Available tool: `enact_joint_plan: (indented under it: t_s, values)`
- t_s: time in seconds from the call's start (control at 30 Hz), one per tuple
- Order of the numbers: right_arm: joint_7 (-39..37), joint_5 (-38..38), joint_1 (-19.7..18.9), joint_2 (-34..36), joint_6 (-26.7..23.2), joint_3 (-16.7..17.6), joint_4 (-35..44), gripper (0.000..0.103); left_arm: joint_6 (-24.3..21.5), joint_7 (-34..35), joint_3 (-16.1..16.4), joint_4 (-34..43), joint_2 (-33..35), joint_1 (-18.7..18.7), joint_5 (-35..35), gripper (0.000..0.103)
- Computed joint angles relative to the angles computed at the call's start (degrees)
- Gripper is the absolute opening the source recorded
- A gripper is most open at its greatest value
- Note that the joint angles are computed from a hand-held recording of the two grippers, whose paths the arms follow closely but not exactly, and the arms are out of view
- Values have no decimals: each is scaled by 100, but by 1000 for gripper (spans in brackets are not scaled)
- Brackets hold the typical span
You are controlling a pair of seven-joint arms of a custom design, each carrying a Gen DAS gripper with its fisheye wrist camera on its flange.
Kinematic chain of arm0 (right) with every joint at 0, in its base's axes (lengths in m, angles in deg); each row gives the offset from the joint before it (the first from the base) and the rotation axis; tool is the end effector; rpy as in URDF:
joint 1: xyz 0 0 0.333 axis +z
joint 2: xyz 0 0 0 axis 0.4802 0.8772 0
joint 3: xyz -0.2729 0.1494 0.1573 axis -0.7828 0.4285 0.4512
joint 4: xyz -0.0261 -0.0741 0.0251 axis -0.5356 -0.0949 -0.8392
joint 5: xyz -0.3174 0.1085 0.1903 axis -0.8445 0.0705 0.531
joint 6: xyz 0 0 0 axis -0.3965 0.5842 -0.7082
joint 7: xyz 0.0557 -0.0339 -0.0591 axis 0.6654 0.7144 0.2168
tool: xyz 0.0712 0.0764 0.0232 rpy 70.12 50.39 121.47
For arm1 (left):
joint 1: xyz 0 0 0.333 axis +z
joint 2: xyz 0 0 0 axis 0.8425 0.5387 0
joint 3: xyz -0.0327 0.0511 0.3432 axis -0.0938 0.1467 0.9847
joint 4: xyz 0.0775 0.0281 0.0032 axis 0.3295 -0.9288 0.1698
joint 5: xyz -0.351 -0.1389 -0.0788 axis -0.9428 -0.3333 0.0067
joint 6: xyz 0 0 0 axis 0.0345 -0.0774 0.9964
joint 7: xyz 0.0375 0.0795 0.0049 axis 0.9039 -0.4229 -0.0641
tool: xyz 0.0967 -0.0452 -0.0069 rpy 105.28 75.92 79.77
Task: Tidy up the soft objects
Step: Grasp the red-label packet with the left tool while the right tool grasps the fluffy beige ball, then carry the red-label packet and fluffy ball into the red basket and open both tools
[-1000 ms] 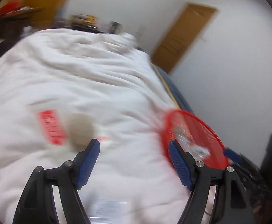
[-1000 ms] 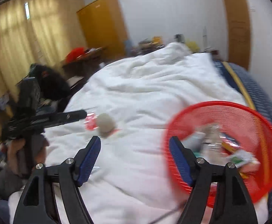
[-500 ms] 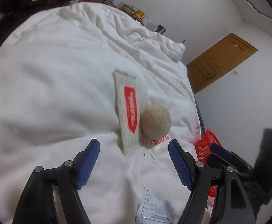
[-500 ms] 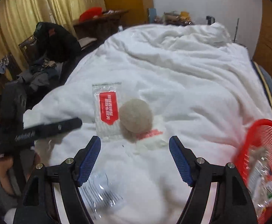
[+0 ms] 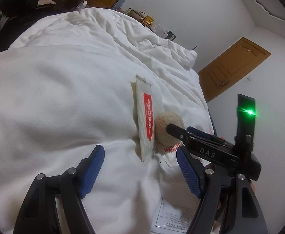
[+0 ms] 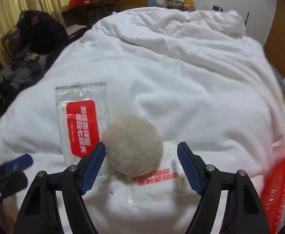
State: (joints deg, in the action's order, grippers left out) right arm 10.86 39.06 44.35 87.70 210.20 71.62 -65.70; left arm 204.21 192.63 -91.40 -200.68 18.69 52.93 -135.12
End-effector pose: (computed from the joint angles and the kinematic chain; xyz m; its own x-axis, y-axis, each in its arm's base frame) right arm 0.6999 0.2129 0.5094 0.2317 -0.9725 -0.0231 -0.8287 -0.1849 -0.5283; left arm 0.6016 -0.1551 0.4869 -0.0479 -0.7837 0.6193 -0.8242 -0.3193 -0.4678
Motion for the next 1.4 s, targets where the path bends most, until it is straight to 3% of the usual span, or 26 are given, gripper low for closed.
enact_joint_plan:
  t_s: [0.03, 0.13, 0.27, 0.53, 0.7, 0.83, 0.87, 0.93, 1.0, 1.07, 1.17, 1.4]
  values:
    - [14, 68, -23, 10, 75, 22, -31, 75, 19, 38, -6, -6, -1, 4, -29, 79]
    - [-197, 346, -130, -46, 21, 169, -127, 57, -13, 25, -2, -6, 7, 16, -68, 79]
    - [-102, 127, 33, -365, 221, 67, -534, 50, -21, -47, 8, 18, 14, 5, -6, 79]
    - [-807, 1380, -422, -1513, 528, 314, -1680, 49, -438, -144, -39, 560, 394, 79, 168, 79]
    - [-1156, 1699, -443, -2200, 814, 187, -2522, 50, -720, -729, -65, 1112, 865, 89, 871, 79]
    - [-1339, 2057, -398, -2509, 1346, 102, -3065, 50, -755, -1389, -87, 1396, 1111, 62, 1426, 77]
    - [-1342, 2146, -386, -2515, 1424, 87, -3114, 50, -804, -1602, -48, 1492, 1179, 8, 1705, 72]
    - [-1133, 2003, -375, -2487, 1619, 72, -3202, 50, -892, -1831, -90, 1639, 1308, 29, 1956, 38]
    - [-922, 1795, -370, -2433, 1592, 65, -3211, 50, -1038, -2117, -88, 1735, 1416, 34, 2209, 17]
    - [-798, 1662, -359, -2392, 1590, 68, -3225, 50, -1066, -2122, -188, 1678, 1447, 148, 2191, 14]
    - [-706, 1541, -357, -2355, 1576, 68, -3223, 50, -811, -1604, -450, 1375, 1296, 392, 1744, 8]
    - [-171, 925, -353, -2435, 1783, 57, -3328, 51, -361, -231, -628, 586, 620, 655, 164, 5]
